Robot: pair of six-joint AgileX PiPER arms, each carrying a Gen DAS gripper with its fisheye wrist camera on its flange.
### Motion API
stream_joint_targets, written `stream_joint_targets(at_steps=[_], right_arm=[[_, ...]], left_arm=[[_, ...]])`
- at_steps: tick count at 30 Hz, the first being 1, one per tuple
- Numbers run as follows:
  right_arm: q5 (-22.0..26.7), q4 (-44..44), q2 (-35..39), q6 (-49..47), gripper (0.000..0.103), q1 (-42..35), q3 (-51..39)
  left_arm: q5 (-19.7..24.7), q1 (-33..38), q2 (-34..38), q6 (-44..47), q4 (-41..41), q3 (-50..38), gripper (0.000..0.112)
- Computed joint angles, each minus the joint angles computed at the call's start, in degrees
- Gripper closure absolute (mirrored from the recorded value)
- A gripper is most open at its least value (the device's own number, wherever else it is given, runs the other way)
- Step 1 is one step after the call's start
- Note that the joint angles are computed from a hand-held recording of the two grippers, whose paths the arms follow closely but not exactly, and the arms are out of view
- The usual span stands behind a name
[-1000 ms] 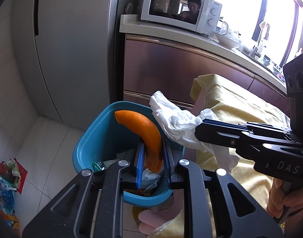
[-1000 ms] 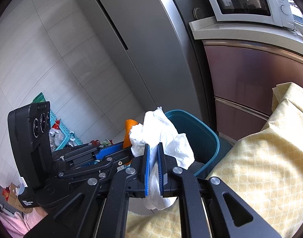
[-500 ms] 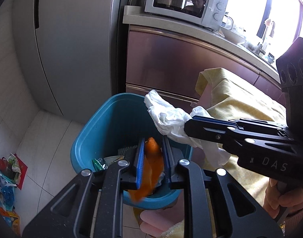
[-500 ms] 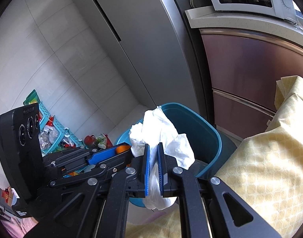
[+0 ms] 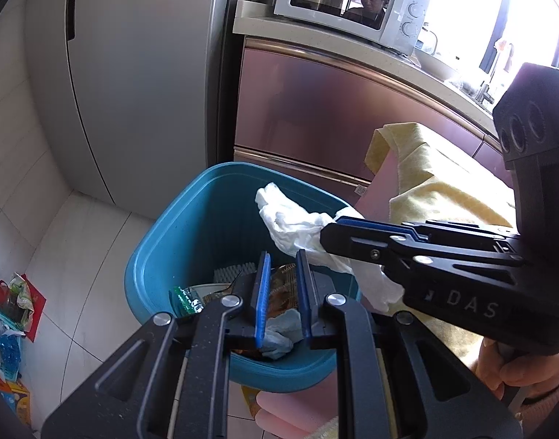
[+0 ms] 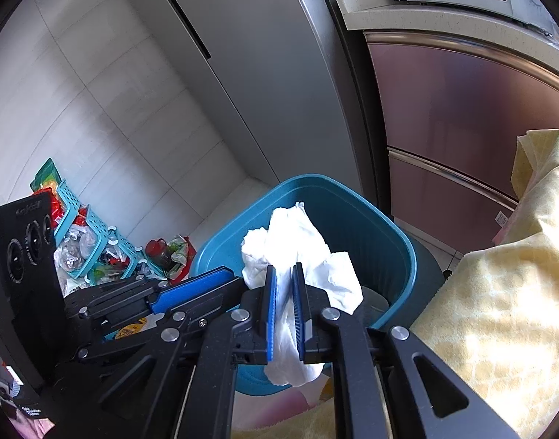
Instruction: Collect trash
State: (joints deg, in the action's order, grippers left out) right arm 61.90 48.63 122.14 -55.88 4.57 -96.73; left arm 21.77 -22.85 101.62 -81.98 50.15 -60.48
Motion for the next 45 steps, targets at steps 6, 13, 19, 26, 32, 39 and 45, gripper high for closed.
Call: stream_joint_targets(at_steps=[6,13,19,26,32,39,45], right_arm=[[0.05,0.26,0.89,1.16,0.083,-0.09,-0.95],[0.52,2.59,-0.03,-0.81,0.073,-2.24,0.46],[-0.48,5.48,-3.6,-5.97,0.062,-5.11,5.72],[-2.46,10.28,-9.14,-14.72,0.045,-10.0,14.02],[-2.49,14.88,-14.06,-22.27,0.033,-16.01,20.81],[-2.55,19.22,-19.83,-32.32,0.015,-23.82,29.7],[-2.43,25.04,-24.25,-42.41,0.007,-32.66,37.63]], left_arm=[[-0.24,-0.06,-1.18,-2.66,2.11,1.37,0.096],[1.12,-1.57,-3.06,-6.9,6.11,2.87,0.079],[3.98,-4.46,-5.69,-13.27,11.98,5.0,0.053],[7.15,-8.45,-8.49,-19.82,16.55,7.74,0.035],[14.47,-15.88,-10.27,-26.82,22.64,8.87,0.015],[22.97,-24.15,-9.65,-30.52,25.83,6.9,0.015],[28.21,-30.5,-8.53,-35.96,29.04,5.8,0.015]])
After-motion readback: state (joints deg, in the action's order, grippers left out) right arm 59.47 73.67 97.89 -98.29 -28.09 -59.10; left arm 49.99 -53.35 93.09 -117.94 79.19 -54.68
